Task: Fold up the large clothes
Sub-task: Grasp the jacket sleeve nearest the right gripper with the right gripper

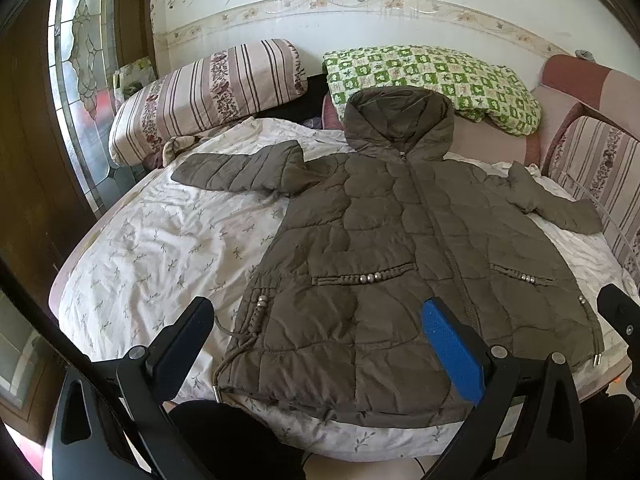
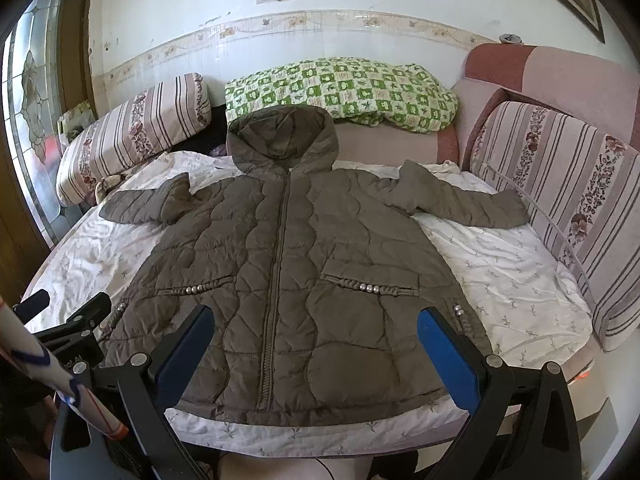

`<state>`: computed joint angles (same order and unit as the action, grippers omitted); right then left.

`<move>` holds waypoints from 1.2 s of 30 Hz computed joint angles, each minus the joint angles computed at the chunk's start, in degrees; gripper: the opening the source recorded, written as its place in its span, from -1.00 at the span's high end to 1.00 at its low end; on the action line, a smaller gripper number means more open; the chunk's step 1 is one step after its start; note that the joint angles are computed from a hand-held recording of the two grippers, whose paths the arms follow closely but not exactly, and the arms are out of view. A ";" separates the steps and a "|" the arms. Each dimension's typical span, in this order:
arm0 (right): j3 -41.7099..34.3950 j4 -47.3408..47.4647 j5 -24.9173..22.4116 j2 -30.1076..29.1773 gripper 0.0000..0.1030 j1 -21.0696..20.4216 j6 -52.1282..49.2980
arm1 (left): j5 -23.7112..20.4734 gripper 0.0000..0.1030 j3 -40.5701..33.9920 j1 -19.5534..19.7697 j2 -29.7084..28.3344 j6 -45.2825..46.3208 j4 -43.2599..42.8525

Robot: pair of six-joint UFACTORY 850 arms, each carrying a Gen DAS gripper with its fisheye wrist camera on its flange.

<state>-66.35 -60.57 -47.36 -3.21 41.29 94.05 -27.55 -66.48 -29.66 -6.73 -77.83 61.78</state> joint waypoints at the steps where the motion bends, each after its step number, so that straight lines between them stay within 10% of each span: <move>1: 0.02 0.22 0.23 -0.13 -1.00 -0.26 -0.08 | -0.14 -1.00 -0.12 -0.08 -0.14 0.20 -0.14; 15: 1.02 4.39 2.24 -1.28 -1.00 -5.03 -1.92 | 0.74 -1.00 -5.87 -0.23 -6.57 3.74 -0.97; 24: 1.76 7.13 2.14 -1.64 -1.00 -11.62 -2.60 | -1.51 -1.00 -30.31 -0.07 -25.69 13.41 -7.93; 36: 5.73 17.13 17.11 2.64 -0.95 -32.37 -8.05 | -9.56 -1.00 -57.10 2.38 -46.27 33.43 -27.28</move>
